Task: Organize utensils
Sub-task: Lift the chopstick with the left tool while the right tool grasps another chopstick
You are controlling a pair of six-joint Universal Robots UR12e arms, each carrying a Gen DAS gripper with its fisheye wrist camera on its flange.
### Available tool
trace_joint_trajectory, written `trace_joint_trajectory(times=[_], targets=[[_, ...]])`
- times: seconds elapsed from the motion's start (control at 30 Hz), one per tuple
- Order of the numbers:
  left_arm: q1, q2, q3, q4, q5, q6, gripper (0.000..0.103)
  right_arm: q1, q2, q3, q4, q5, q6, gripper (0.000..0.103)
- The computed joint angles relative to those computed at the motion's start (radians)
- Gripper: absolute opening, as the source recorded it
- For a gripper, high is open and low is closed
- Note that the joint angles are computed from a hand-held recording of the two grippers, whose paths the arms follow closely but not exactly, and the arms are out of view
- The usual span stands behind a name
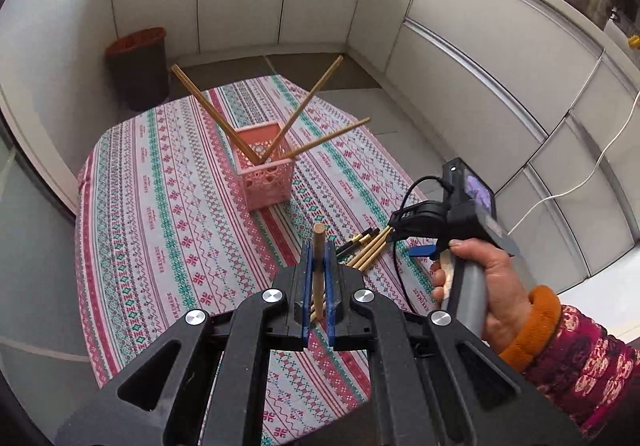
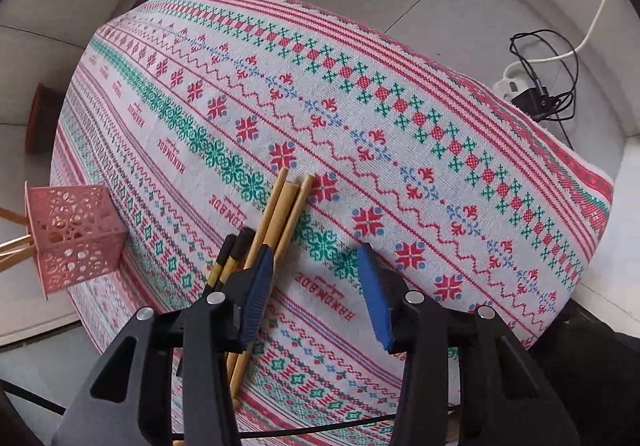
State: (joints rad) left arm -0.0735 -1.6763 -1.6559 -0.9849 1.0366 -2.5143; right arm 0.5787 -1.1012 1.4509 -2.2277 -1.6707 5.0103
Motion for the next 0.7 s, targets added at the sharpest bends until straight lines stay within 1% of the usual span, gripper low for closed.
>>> trace_joint_trajectory(times=[0.07, 0.17, 0.2, 0.27, 0.33, 0.4, 0.47, 0.5, 0.53, 0.57, 0.7], targets=[[0.005, 0.008, -0.004, 0.009, -0.009, 0.007, 0.005, -0.004, 0.009, -0.022, 0.042, 0.006, -0.011, 0.044], [0.017, 0.031, -0.015, 0.027, -0.029, 0.023, 0.005, -0.005, 0.025, -0.065, 0.121, -0.007, -0.029, 0.043], [0.024, 0.038, -0.018, 0.033, -0.040, 0.024, 0.005, -0.004, 0.030, -0.077, 0.142, -0.019, -0.037, 0.036], [0.049, 0.058, -0.027, 0.062, -0.081, 0.012, 0.005, -0.006, 0.038, -0.096, 0.167, -0.031, -0.066, 0.011], [0.068, 0.067, -0.029, 0.088, -0.113, -0.013, 0.005, -0.007, 0.031, -0.081, 0.135, -0.037, -0.083, 0.011], [0.092, 0.073, -0.032, 0.124, -0.157, -0.057, 0.005, -0.004, 0.020, -0.051, 0.083, -0.043, -0.090, 0.009], [0.104, 0.072, -0.031, 0.144, -0.179, -0.086, 0.005, 0.002, -0.001, 0.006, -0.024, -0.067, -0.103, 0.007], [0.108, 0.072, -0.030, 0.151, -0.184, -0.095, 0.005, 0.010, -0.010, 0.030, -0.090, -0.092, -0.120, 0.006], [0.111, 0.072, -0.030, 0.160, -0.187, -0.107, 0.005, 0.019, -0.021, 0.051, -0.122, -0.118, -0.139, 0.006], [0.111, 0.071, -0.029, 0.164, -0.188, -0.113, 0.005, 0.027, -0.028, 0.055, -0.125, -0.138, -0.157, 0.005], [0.111, 0.073, -0.033, 0.188, -0.194, -0.138, 0.005, 0.075, -0.064, 0.045, -0.128, -0.268, -0.265, 0.005]])
